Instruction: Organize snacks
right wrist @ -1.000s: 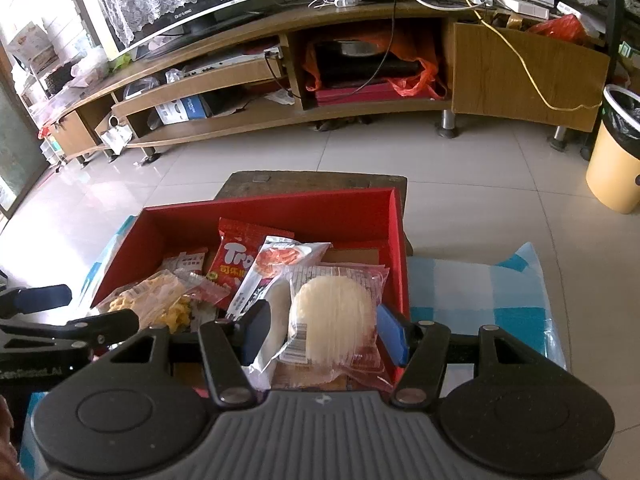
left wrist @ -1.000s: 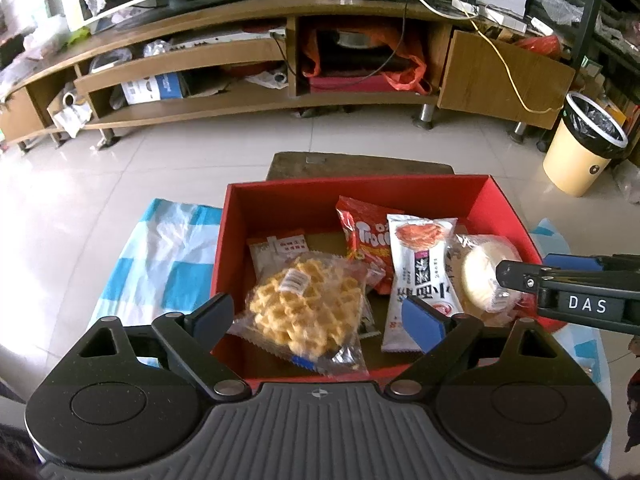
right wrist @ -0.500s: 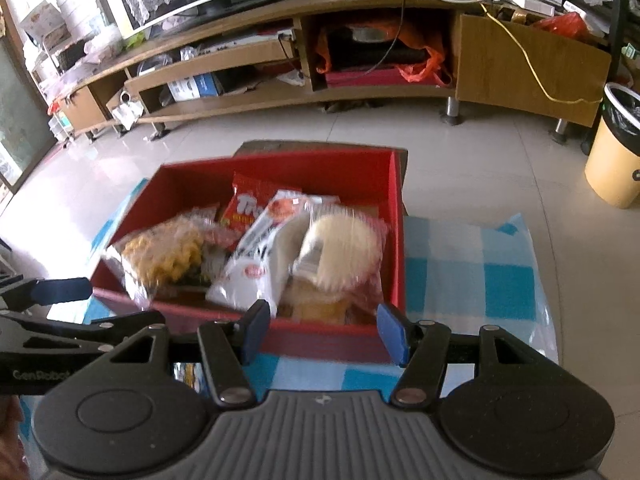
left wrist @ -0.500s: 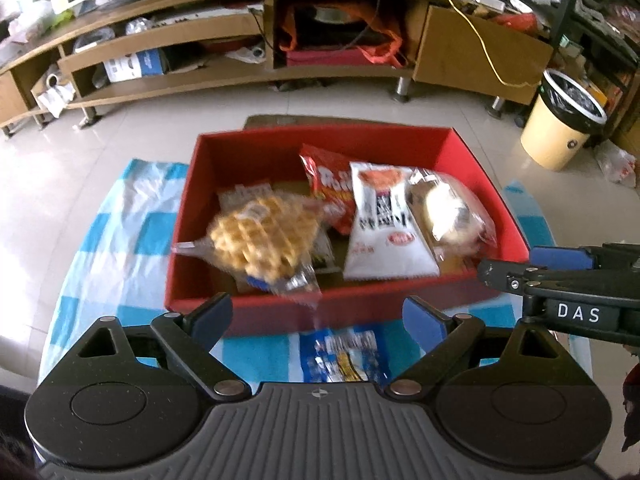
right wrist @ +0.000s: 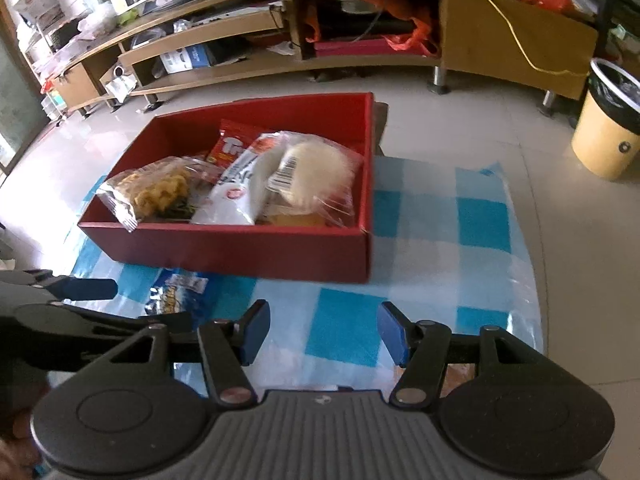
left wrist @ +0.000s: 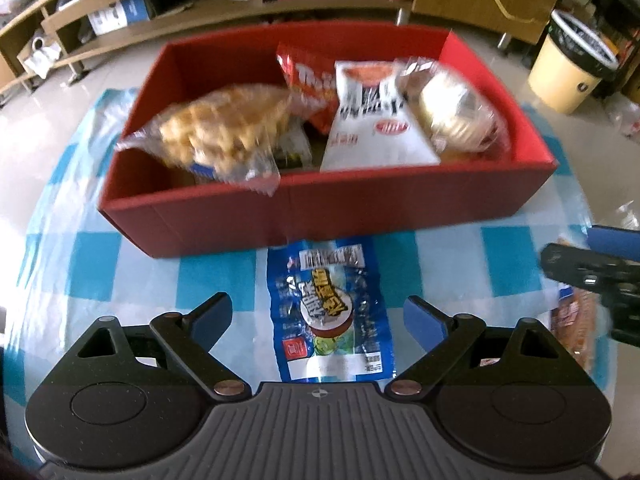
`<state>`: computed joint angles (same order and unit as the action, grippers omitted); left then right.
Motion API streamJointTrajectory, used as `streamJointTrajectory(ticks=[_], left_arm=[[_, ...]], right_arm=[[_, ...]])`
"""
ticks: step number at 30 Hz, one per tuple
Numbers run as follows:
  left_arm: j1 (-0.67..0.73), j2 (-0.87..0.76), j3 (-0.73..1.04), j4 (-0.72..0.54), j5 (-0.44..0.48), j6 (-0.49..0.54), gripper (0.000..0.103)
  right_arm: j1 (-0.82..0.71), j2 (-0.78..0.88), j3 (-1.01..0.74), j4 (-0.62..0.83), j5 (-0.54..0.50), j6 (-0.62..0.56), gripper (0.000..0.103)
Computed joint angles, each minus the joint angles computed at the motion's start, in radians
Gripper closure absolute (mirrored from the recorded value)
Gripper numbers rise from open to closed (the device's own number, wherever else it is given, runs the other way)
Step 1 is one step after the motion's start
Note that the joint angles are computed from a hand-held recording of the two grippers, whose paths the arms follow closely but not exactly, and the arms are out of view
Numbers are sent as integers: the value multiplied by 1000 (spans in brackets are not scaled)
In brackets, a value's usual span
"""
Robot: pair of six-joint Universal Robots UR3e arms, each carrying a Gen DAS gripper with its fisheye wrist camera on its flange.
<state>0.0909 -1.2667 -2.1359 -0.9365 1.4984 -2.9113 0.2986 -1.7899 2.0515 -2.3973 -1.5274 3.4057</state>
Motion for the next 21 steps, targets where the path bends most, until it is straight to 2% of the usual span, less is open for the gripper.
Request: streamJointTrajectory(ticks=[7, 10, 13, 21], left_arm=[[-26, -93, -11, 63, 37, -43, 7], [-46, -92, -15, 74, 55, -34, 12], [-36, -69, -7, 45, 38, -17, 27], [-29, 0, 10, -51, 9, -10, 29]], right_arm=[[-9, -1, 6, 10, 33, -23, 47], [1, 25, -3, 17, 38, -38, 47], [11, 43, -6, 26, 34, -44, 47], [11, 41, 3, 60, 50, -71, 47]])
